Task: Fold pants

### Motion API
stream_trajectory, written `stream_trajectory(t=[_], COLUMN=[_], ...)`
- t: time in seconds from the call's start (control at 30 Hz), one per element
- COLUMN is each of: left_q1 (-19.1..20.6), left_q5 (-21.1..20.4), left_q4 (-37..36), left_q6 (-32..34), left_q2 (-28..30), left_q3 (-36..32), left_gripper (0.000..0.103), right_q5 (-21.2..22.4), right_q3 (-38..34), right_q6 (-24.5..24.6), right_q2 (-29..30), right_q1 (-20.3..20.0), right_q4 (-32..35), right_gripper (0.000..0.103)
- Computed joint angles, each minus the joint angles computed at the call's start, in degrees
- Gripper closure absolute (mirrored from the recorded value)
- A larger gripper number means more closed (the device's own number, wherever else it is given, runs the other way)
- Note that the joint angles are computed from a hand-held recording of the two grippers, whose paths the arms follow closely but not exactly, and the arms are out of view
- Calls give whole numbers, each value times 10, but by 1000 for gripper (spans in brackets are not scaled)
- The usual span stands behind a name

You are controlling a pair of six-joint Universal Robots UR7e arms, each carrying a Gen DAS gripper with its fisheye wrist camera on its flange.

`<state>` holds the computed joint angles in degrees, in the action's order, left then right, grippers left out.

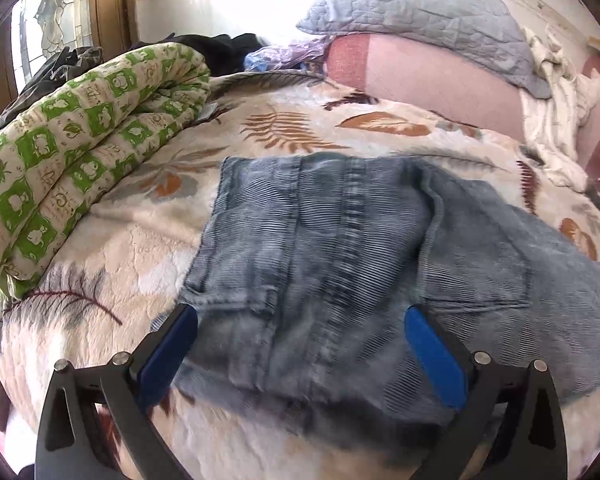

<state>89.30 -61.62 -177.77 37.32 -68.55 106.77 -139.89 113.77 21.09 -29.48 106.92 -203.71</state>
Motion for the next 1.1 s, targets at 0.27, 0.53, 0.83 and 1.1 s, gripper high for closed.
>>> stream_trajectory(t=[0.27, 0.53, 0.83, 1.1], left_q1=[-66, -109, -126, -132], left_q5=[21, 51, 88, 130], left_q4=[-36, 34, 81, 54], left_q6=[58, 52, 29, 33], left_q2=[-30, -26, 24, 63], left_q3=[75, 104, 95, 92], left_gripper=[0, 0, 0, 0], right_q5=[29, 93, 139, 89], right_q3=[29, 84, 117, 121], right_q6=[18, 46, 32, 19], right_q2=[-16, -40, -44, -38], right_q1=[-7, -21, -38, -17], right_q4=[11, -25, -86, -176], right_gripper=[99, 99, 99, 97])
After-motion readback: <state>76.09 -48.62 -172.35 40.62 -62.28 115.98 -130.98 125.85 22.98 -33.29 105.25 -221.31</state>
